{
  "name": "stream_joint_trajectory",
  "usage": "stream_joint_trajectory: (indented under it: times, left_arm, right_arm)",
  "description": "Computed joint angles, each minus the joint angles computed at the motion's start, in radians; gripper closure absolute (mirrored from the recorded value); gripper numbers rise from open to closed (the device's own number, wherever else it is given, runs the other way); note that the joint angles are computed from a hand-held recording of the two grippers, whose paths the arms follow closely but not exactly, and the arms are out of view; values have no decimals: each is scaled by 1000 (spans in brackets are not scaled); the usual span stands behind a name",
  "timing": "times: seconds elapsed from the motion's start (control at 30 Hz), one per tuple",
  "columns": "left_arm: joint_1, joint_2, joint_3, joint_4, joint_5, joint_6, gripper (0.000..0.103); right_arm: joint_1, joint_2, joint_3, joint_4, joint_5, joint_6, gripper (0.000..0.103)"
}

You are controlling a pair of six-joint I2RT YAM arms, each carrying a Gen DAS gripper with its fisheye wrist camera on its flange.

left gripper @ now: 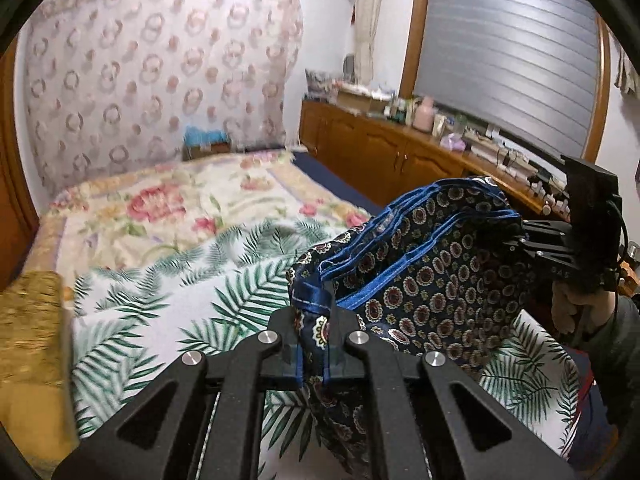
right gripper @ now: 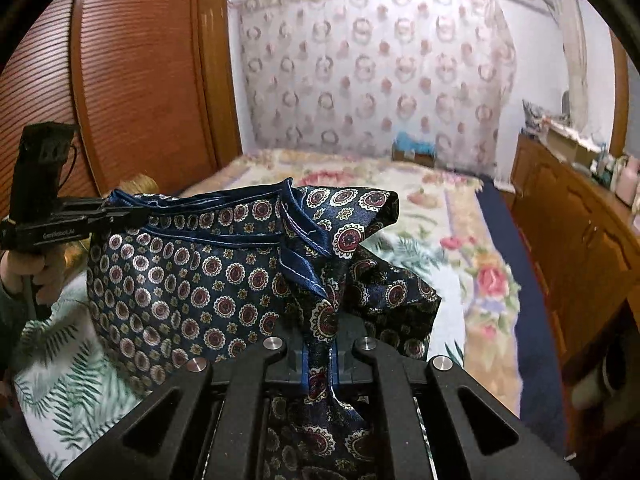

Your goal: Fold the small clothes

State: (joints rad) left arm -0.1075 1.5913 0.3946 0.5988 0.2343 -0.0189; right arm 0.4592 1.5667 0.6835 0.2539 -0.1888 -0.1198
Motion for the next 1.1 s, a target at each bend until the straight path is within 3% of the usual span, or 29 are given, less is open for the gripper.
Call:
stream_joint_trajectory:
  times: [0.17, 0.33, 0.53, 0.63, 0.83, 0.97, 1.1]
  left_arm:
    - [67, -214, -103, -53, 15, 23, 97]
    - [176, -462, -176, -181, 56, 55, 97]
    - [410, -714, -241, -343, 179, 126, 97]
    - [595, -775, -261, -394, 298, 183, 97]
    - [978, -704, -268, -406, 564, 297, 97]
    - [1132, -584, -272, -324, 615, 353, 97]
    - [1241, -350, -268, -157, 614, 405, 97]
  right_arm:
    - [78, -107, -34, -8, 45, 1, 97]
    - [162, -135, -2, -28, 86, -7, 97]
    - [247, -85, 86, -43, 107, -47, 97]
    - [279, -5, 180, -61, 102, -97, 97]
    - [303, 152, 395, -143, 42, -212, 97]
    - [314, 259, 561, -235, -9, -280, 97]
    - [322, 402, 769, -354, -49, -365, 97]
